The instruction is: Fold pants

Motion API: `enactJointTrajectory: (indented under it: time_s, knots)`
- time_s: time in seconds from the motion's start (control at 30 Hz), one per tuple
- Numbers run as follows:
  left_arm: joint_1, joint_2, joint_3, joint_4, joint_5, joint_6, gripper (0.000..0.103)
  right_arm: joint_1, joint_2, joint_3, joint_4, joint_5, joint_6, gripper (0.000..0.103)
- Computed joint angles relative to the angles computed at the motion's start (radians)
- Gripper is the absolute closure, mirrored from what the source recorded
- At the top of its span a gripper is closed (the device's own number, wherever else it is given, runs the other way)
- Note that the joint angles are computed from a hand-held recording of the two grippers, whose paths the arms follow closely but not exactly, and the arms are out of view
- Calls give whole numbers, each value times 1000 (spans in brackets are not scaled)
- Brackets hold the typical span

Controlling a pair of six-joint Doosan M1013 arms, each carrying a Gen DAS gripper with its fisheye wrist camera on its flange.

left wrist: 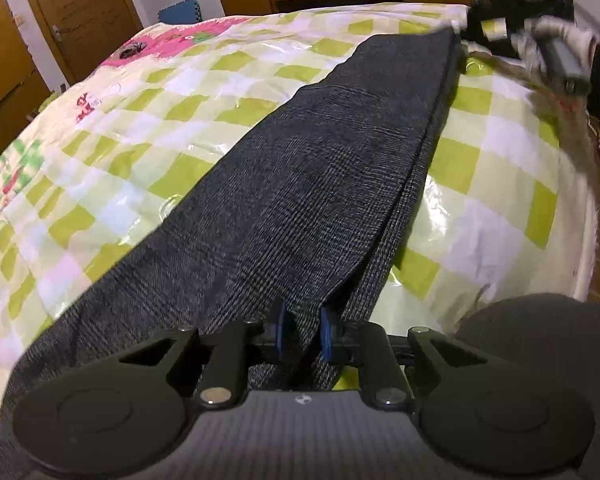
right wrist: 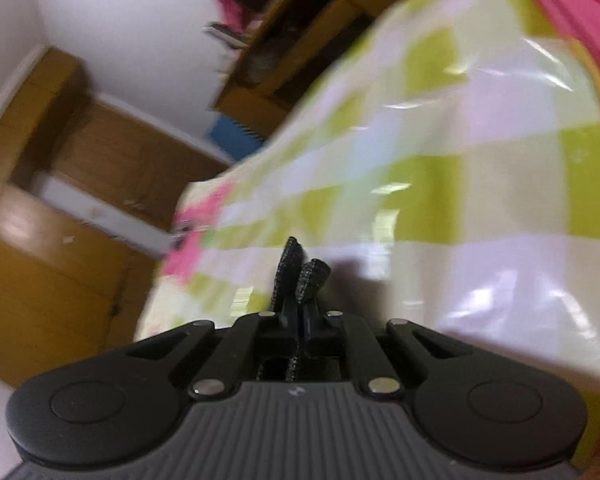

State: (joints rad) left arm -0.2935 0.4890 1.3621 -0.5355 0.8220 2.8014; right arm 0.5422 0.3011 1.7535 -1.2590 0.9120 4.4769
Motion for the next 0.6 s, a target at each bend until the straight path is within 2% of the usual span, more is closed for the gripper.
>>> enactJointTrajectory:
  time_s: [0.07, 0.13, 0.2, 0.23, 0.3, 0.33, 0.37, 0.4, 0.5, 0.57, 0.6]
  knots:
    - [4, -4, 6, -3, -4, -1, 70, 6, 0, 10, 22, -1, 6, 99]
    - [15, -7, 9, -1, -4, -19, 67, 14, -4, -9, 64, 21, -68, 98]
    - [26, -8, 9, 9, -4, -47, 67, 21, -7, -36, 118, 55, -154, 93]
    - [33, -9, 8, 21, -1, -68, 67, 30, -7, -55, 147, 100, -212, 92]
    - [53, -16, 15, 30, -10, -102, 67, 58, 11, -116, 187, 242, -341, 92]
    - [62, -21, 20, 33, -15, -117, 67, 73, 20, -147, 186, 287, -427, 92]
    - [71, -27, 27, 36, -22, -132, 67, 80, 25, -167, 182, 286, -487, 92]
    - [82, -32, 33, 36, -26, -144, 67, 86, 30, -188, 177, 248, -554, 92]
    - [107, -48, 56, 38, -49, -164, 66, 84, 66, -270, 223, 16, -823, 92]
    - [123, -60, 73, 35, -66, -156, 66, 71, 111, -336, 376, -227, -1085, 92]
    - [132, -67, 85, 29, -78, -146, 63, 69, 132, -360, 481, -312, -1216, 91]
